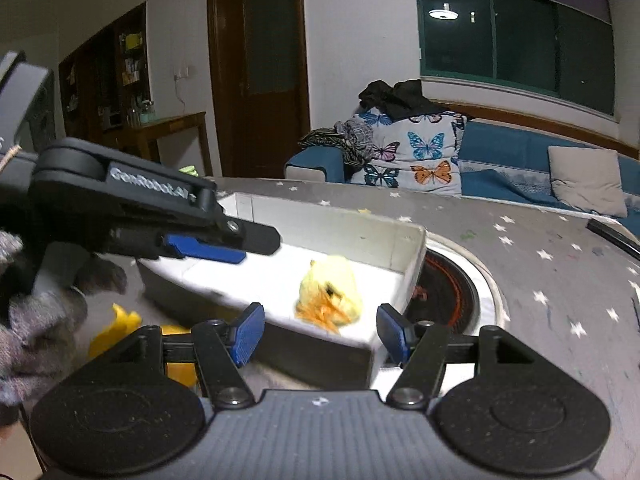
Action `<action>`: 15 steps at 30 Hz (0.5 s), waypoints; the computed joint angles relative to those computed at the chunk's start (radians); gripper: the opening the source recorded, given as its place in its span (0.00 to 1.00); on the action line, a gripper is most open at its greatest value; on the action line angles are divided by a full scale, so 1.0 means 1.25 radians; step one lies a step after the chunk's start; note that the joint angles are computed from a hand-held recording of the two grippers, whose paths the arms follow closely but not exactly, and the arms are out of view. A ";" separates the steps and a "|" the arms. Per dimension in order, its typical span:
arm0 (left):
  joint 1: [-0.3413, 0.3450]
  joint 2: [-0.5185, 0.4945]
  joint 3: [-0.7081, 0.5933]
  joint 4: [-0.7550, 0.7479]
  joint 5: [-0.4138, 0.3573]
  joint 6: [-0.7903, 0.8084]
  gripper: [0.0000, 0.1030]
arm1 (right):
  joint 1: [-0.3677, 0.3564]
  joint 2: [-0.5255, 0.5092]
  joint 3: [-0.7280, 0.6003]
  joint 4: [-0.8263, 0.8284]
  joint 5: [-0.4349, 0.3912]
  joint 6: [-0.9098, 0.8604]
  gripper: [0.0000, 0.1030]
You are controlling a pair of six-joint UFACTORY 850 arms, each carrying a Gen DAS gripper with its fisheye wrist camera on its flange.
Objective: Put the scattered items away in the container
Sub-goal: 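Move the left tool to the orange clay pack and grasp it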
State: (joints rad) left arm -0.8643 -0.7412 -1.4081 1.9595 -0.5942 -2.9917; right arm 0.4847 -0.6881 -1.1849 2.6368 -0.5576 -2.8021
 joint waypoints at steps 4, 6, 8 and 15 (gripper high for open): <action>-0.032 -0.010 -0.003 -0.047 -0.027 0.041 0.36 | -0.007 0.012 0.046 0.006 -0.006 0.009 0.62; -0.044 -0.017 -0.007 -0.065 -0.030 0.053 0.36 | -0.012 0.014 0.064 0.000 -0.006 0.030 0.62; -0.052 -0.026 -0.013 -0.079 -0.028 0.060 0.36 | -0.017 0.012 0.074 -0.006 -0.003 0.046 0.62; -0.056 -0.063 -0.047 -0.099 0.039 0.052 0.36 | -0.026 -0.003 0.092 -0.018 0.011 0.072 0.63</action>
